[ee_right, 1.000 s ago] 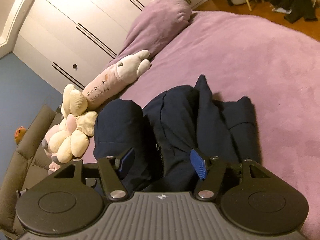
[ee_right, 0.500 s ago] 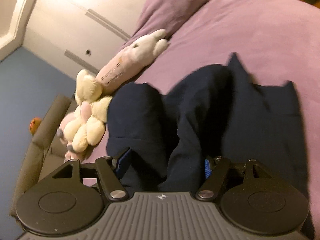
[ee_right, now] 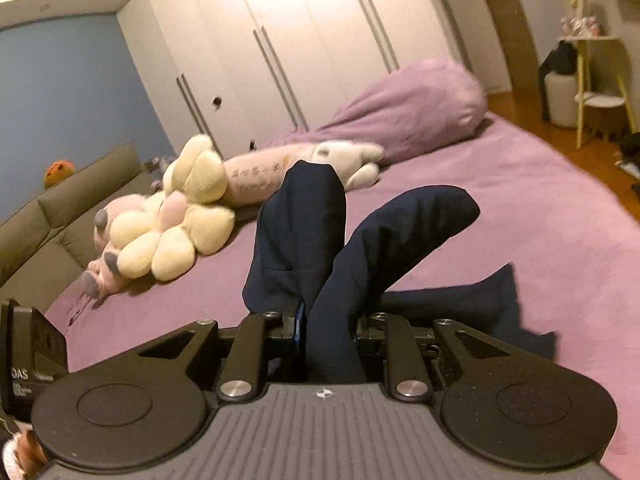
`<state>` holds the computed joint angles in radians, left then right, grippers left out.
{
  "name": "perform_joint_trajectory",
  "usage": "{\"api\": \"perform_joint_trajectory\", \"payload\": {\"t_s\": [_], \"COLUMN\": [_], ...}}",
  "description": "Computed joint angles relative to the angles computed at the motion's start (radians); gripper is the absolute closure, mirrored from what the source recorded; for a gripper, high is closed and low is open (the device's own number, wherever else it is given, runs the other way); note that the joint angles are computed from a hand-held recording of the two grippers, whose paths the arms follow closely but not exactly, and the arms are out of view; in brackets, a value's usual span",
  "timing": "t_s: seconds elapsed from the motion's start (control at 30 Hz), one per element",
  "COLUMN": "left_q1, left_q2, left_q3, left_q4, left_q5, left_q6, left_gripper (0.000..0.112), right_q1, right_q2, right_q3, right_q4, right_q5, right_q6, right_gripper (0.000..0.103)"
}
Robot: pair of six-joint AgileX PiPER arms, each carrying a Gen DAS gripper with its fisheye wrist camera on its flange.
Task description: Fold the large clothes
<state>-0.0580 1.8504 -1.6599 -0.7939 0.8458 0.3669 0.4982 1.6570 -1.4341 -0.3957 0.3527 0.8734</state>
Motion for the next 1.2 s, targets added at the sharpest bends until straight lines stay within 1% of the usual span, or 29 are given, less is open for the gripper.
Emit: {"api": "perform_joint_trajectory", "payload": {"t_s": [0.07, 0.13, 0.17, 0.2, 0.23, 0.27, 0.3, 0.33, 0.37, 0.4, 0.43, 0.47, 0.5, 0.53, 0.57, 0.6, 0.63, 0.67, 0.7, 0.73, 0.77, 0.8, 0.87, 0.9, 0.97, 1.03, 1.1, 1.17, 1.2], "left_q1": [-0.050, -0.094, -0.107, -0.113, -0.110, -0.102, -0.094, -0.094, -0.095, -0.098, -0.104, -0.113, -0.119, -0.116, -0.105, -0.089, -0.068, -0.048, -0.029, -0.021, -0.020, -0.023, -0.043, -0.061, -0.110, -0.170, -0.214, -0.241, -0.253], "left_q2": [0.006, 0.017, 0.023, 0.023, 0.016, 0.014, 0.015, 0.014, 0.014, 0.016, 0.010, 0.000, -0.007, -0.016, -0.023, -0.030, -0.041, -0.049, -0.059, -0.063, -0.066, -0.062, -0.021, 0.010, 0.066, 0.132, 0.202, 0.239, 0.261], "left_q3": [-0.009, -0.006, 0.000, 0.014, 0.039, 0.052, 0.060, 0.066, 0.069, 0.070, 0.079, 0.093, 0.105, 0.122, 0.137, 0.149, 0.165, 0.172, 0.179, 0.175, 0.172, 0.161, 0.088, 0.035, -0.049, -0.134, -0.211, -0.238, -0.256], "left_q4": [0.058, 0.103, 0.116, 0.114, 0.087, 0.058, 0.039, 0.038, 0.035, 0.032, 0.033, 0.037, 0.039, 0.022, -0.009, -0.041, -0.073, -0.087, -0.084, -0.066, -0.041, -0.017, 0.050, 0.093, 0.159, 0.302, 0.421, 0.523, 0.571], "left_q5": [-0.017, -0.043, -0.056, -0.073, -0.097, -0.105, -0.108, -0.113, -0.118, -0.126, -0.138, -0.153, -0.168, -0.176, -0.176, -0.166, -0.152, -0.138, -0.129, -0.135, -0.158, -0.193, -0.212, -0.216, -0.265, -0.304, -0.300, -0.312, -0.305], "left_q6": [-0.011, -0.018, -0.012, -0.001, 0.027, 0.049, 0.060, 0.054, 0.050, 0.048, 0.051, 0.049, 0.052, 0.071, 0.097, 0.122, 0.142, 0.147, 0.140, 0.119, 0.087, 0.050, -0.054, -0.126, -0.219, -0.334, -0.429, -0.478, -0.494], "left_gripper": [0.024, 0.023, 0.023, 0.022, 0.020, 0.019, 0.019, 0.019, 0.019, 0.018, 0.017, 0.017, 0.017, 0.017, 0.017, 0.017, 0.017, 0.016, 0.016, 0.017, 0.017, 0.017, 0.017, 0.016, 0.015, 0.012, 0.011, 0.010, 0.009], "right_q1": [-0.008, -0.039, -0.045, -0.050, -0.052, -0.052, -0.044, -0.021, -0.006, 0.001, -0.003, -0.014, -0.029, -0.039, -0.044, -0.040, -0.035, -0.027, -0.024, -0.027, -0.025, -0.021, 0.009, 0.019, 0.024, 0.022, 0.018, -0.006, -0.018], "right_q2": [-0.010, -0.002, 0.011, 0.025, 0.027, 0.012, -0.011, -0.030, -0.042, -0.059, -0.067, -0.058, -0.039, -0.008, 0.031, 0.092, 0.151, 0.206, 0.263, 0.307, 0.343, 0.363, 0.389, 0.386, 0.376, 0.375, 0.375, 0.380, 0.372], "right_q3": [0.042, 0.089, 0.097, 0.097, 0.100, 0.111, 0.116, 0.105, 0.085, 0.058, 0.035, -0.010, -0.053, -0.090, -0.134, -0.198, -0.249, -0.297, -0.346, -0.390, -0.411, -0.395, -0.351, -0.309, -0.255, -0.229, -0.205, -0.173, -0.134], "right_q4": [-0.131, -0.145, -0.140, -0.123, -0.114, -0.130, -0.175, -0.260, -0.307, -0.314, -0.280, -0.207, -0.114, -0.060, -0.030, -0.035, -0.081, -0.144, -0.167, -0.150, -0.156, -0.202, -0.388, -0.476, -0.573, -0.622, -0.642, -0.686, -0.749], "right_q5": [0.024, 0.037, 0.061, 0.094, 0.114, 0.123, 0.132, 0.168, 0.203, 0.215, 0.198, 0.168, 0.129, 0.069, 0.048, 0.040, 0.040, 0.063, 0.109, 0.166, 0.209, 0.228, 0.274, 0.275, 0.268, 0.256, 0.249, 0.195, 0.154], "right_q6": [0.123, 0.158, 0.150, 0.142, 0.157, 0.200, 0.268, 0.366, 0.423, 0.452, 0.462, 0.451, 0.400, 0.382, 0.363, 0.346, 0.357, 0.386, 0.377, 0.350, 0.353, 0.375, 0.505, 0.591, 0.710, 0.749, 0.754, 0.810, 0.882], "right_gripper": [0.084, 0.083, 0.080, 0.074, 0.071, 0.068, 0.068, 0.068, 0.068, 0.068, 0.068, 0.068, 0.068, 0.068, 0.068, 0.068, 0.068, 0.068, 0.068, 0.068, 0.068, 0.074, 0.076, 0.076, 0.076, 0.076, 0.076, 0.076, 0.076]}}
